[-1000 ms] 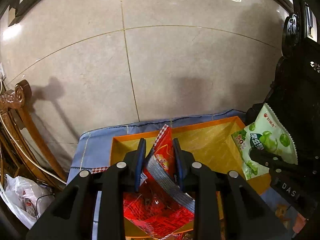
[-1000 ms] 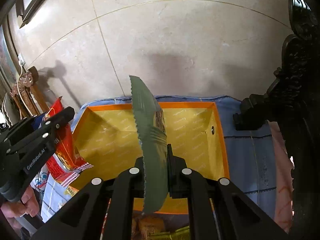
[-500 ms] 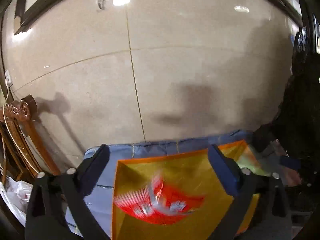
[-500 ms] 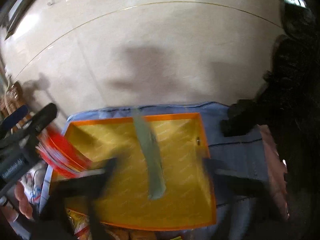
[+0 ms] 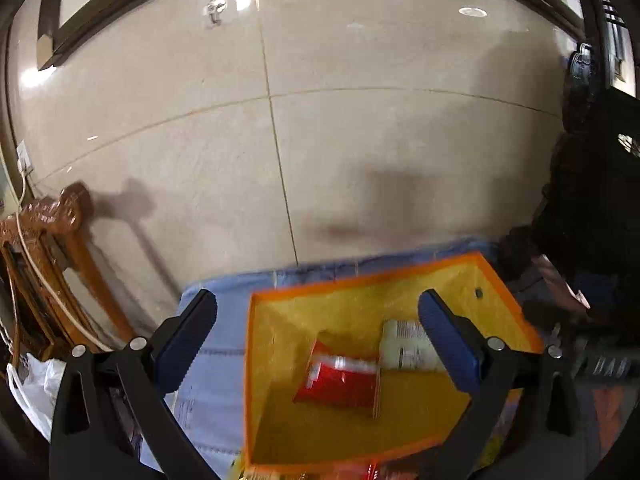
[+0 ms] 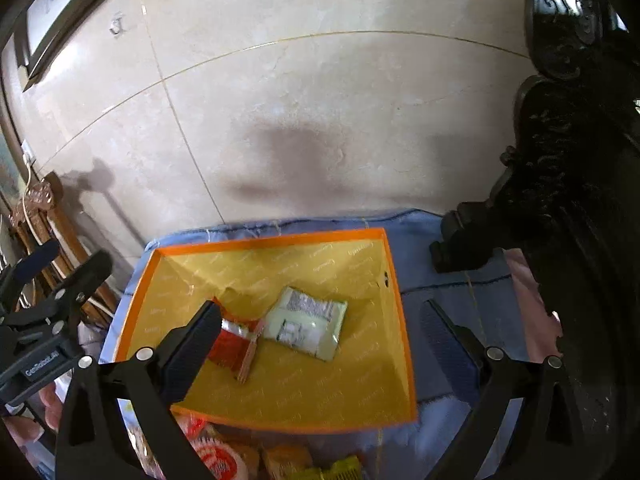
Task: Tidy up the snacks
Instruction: 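Grasp the blue biscuit bag with the left tool while the right grasps a white candy bag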
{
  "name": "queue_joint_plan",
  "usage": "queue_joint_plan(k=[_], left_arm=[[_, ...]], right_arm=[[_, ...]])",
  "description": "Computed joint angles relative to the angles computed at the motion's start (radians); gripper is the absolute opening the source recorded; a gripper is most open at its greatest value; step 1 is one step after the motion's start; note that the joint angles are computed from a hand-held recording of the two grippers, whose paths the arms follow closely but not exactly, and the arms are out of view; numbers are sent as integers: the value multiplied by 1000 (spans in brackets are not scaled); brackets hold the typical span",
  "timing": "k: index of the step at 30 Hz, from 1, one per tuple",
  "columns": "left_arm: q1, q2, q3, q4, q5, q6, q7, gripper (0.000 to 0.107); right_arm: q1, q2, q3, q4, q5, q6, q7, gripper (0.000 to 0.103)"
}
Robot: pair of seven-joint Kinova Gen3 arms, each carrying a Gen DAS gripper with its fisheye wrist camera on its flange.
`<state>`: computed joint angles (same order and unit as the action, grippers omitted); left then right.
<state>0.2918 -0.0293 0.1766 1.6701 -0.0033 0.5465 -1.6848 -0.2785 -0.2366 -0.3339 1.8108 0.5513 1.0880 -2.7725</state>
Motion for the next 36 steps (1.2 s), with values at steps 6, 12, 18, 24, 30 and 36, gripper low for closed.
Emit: queue_joint_plan(k=[6,12,18,24,30,36], left_arm=[[103,-219,-201,267,94,19,-212,99],[124,-469,-306,529,175,165,-398,99],[115,-618,-201,751,192,158,-515,99],[46,-532,19,852,126,-57,-350,99],[129,-438,-174,825,238,-22,-352,60],[124,-402,-255,751,332,124,-420,51]], right_arm=[[-44,-106,-76,83,-100,36,28,99],[-120,-69,-200,169,-205,-3,23,99],[-204,-3,-136,263,-287,-167,1,99],[-248,91,-151,264,-196,-157,-103,99],[-336,177,-155,213,-124,-32,-195,45],[-414,137,-114,199,-141,31,-286,42]])
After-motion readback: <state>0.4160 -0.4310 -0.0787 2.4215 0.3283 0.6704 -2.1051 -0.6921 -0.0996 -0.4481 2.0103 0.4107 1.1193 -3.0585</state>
